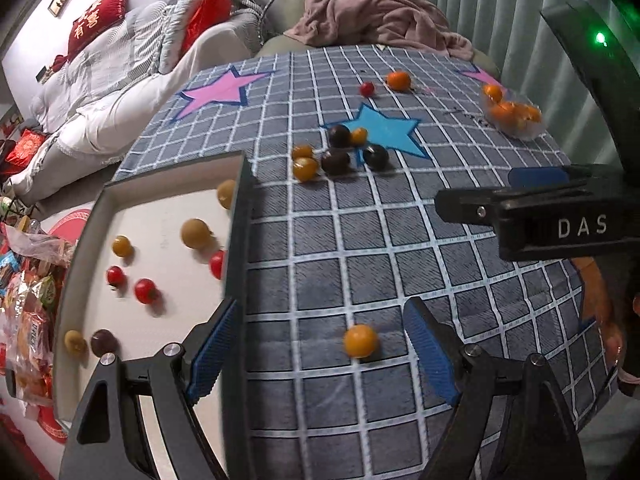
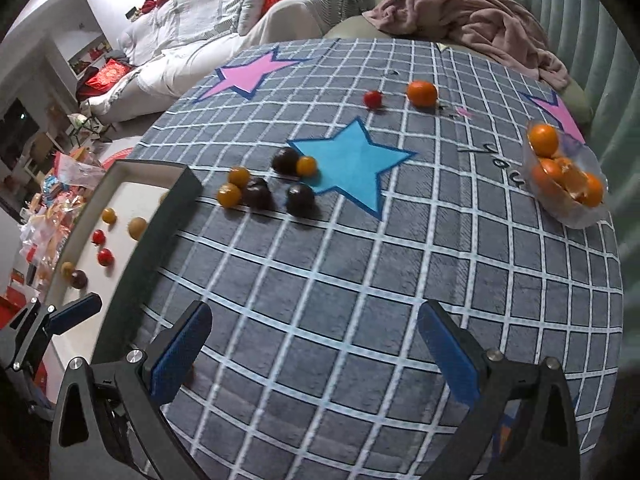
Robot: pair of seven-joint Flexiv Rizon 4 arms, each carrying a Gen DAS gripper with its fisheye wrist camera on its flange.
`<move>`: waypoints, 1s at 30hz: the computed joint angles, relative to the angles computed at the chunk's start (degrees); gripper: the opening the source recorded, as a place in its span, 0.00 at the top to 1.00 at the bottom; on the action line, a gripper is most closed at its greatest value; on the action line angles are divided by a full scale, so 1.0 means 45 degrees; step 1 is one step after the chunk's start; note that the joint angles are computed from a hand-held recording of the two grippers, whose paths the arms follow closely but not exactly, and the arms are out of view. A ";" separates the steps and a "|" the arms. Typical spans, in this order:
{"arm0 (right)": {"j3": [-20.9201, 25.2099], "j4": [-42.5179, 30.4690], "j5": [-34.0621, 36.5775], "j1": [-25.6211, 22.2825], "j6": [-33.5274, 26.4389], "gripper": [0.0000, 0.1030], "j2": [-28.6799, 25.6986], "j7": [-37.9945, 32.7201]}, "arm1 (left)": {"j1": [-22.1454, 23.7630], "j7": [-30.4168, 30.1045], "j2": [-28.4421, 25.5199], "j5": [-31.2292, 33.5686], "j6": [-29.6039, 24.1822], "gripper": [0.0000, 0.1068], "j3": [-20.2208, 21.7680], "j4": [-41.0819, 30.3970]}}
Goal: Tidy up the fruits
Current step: 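Move both open grippers back toward the remaining fruits on the tablecloth, then grasp an orange cherry tomato with the left gripper while the right grasps a dark plum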
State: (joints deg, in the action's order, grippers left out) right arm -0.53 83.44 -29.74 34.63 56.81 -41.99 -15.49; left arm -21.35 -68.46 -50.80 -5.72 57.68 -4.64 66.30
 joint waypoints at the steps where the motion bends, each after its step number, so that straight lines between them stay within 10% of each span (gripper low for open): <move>1: 0.0050 -0.0028 0.0051 -0.0058 -0.0053 0.00 -0.0048 -0.0104 | -0.0067 -0.0088 -0.0067 0.0023 -0.0067 0.22 0.0053 -0.0067; 21: -0.0437 -0.3590 0.0571 -0.0175 -0.1171 0.06 -0.2706 -0.2139 | -0.0813 -0.1621 -0.1104 0.1206 0.0371 0.22 0.0852 -0.0981; 30: -0.0762 -0.4993 0.0230 -0.0046 -0.1357 0.75 -0.3513 -0.2714 | -0.0557 -0.1324 -0.0792 0.0744 0.0924 0.54 0.0233 -0.0157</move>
State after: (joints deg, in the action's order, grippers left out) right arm -3.96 60.97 -28.71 34.43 50.70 -57.80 -27.70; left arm -23.86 -74.42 -54.37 -2.37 61.84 -3.59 65.60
